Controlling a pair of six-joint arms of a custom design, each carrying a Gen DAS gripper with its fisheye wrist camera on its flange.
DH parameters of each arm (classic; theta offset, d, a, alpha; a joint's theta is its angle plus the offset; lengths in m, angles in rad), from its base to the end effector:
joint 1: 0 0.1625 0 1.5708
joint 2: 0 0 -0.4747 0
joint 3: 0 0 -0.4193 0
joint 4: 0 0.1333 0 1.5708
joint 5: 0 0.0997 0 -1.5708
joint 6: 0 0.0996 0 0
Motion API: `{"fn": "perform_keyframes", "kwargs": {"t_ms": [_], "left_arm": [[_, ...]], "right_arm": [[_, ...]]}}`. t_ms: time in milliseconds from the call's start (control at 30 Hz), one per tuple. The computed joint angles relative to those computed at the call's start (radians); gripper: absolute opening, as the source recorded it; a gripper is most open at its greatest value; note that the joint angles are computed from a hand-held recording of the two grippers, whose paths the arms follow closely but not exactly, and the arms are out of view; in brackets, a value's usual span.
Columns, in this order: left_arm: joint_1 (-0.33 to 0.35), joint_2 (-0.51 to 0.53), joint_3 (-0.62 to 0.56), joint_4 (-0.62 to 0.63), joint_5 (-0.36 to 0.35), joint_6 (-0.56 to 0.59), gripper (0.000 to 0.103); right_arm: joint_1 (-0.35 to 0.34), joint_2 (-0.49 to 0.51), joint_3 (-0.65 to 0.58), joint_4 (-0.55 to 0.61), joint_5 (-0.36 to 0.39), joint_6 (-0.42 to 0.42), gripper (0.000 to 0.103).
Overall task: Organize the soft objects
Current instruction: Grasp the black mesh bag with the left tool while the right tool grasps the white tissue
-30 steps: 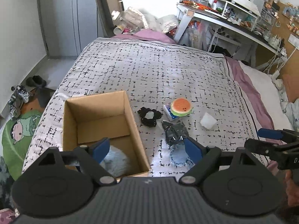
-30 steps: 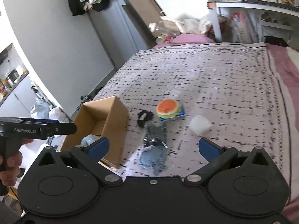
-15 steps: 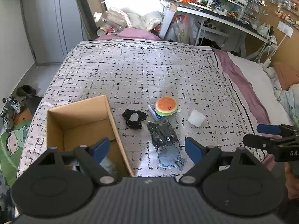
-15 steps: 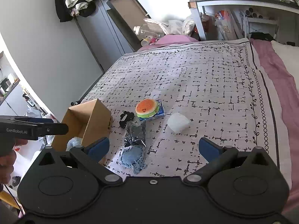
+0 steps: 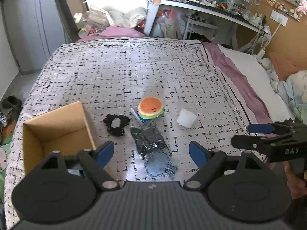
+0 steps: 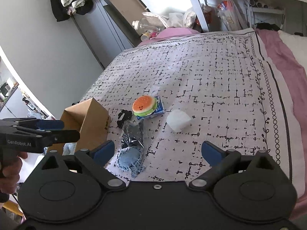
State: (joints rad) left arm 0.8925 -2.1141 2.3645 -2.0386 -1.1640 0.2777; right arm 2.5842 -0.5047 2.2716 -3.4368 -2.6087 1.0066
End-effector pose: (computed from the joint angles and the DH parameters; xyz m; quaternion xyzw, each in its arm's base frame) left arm -0.0399 -0.3248 0.3971 0.4284 0.8746 -0.1441 0.1757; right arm 0.3969 -0.1914 -0.0597 -0.0216 -0.8674 0.4424 0.2270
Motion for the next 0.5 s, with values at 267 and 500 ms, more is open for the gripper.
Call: {"fn": "perform_keyframes", "kwargs": {"t_ms": [267,500], "left_arm": [[0.021,0.065,0.03,-0.086,0.0,0.014,0.083],[0.049,0.171,0.035,-0.148,0.016,-0.014,0.083]], "right_arm": [[-0.047,0.006,0.02,-0.066,0.007,-0.031,0.092],[-0.093,0.018,0.024,-0.114,0.024,-0.098,0.084]]}}
